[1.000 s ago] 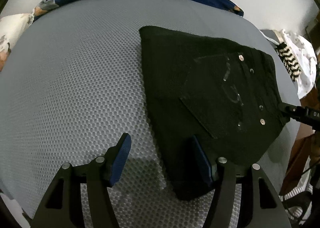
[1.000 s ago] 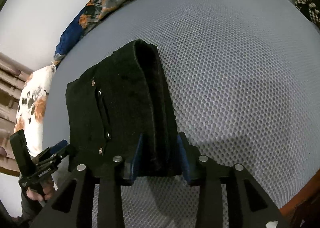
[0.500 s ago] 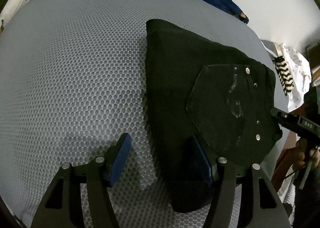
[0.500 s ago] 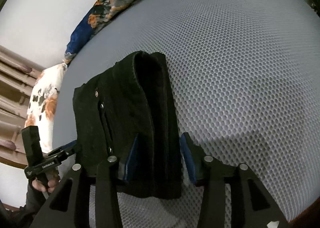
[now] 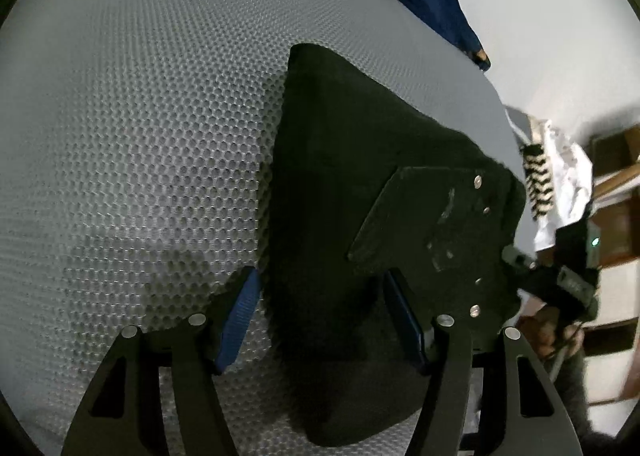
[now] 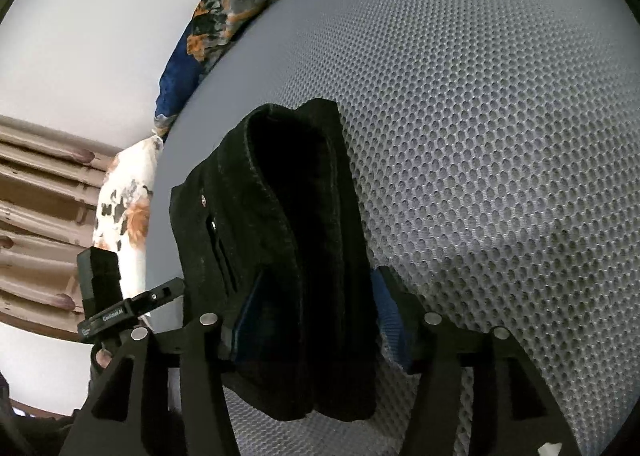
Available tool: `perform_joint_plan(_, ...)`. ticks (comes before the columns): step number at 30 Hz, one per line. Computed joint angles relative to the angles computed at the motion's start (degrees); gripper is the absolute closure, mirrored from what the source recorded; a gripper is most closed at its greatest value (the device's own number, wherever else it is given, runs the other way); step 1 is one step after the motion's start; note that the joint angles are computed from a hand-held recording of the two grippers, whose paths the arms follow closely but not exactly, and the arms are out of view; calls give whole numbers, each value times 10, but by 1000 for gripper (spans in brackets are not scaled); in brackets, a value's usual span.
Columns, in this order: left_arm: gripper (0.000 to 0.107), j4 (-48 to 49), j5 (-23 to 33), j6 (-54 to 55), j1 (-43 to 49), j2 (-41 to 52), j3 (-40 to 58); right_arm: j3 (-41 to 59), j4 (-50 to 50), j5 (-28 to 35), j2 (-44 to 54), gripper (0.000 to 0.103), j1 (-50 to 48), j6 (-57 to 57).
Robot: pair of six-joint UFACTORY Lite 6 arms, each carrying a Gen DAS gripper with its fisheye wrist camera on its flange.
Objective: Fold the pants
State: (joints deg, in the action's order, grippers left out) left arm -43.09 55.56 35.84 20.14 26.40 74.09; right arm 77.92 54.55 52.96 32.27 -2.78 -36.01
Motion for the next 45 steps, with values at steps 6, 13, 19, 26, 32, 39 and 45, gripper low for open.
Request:
perform_joint_plan(6, 43, -37, 28, -14, -5, 46, 47, 27, 13, 30, 27, 49, -6, -29)
perform_joint_plan(13, 43, -63, 42, 23, 13, 60, 47, 56, 7, 81, 58, 55, -35, -43)
perform_joint_plan(19, 43, -59, 92, 56, 70, 84, 65, 93, 13, 107, 92, 52, -39, -55)
perform_joint_plan(26, 46, -91, 124, 92, 93, 114, 94, 134, 78, 137, 155, 62, -30, -71)
perform_joint_plan(32, 68, -76, 73, 94, 71, 80, 73, 88, 98, 81, 111, 73, -4, -63)
perform_joint_plan(39, 90, -65, 66, 105, 67, 23, 51, 57, 121, 46, 41, 79, 32, -43)
perform_joint_plan(45, 92, -52, 100, 93, 91, 25, 108, 128, 109, 38, 62, 80, 66, 8)
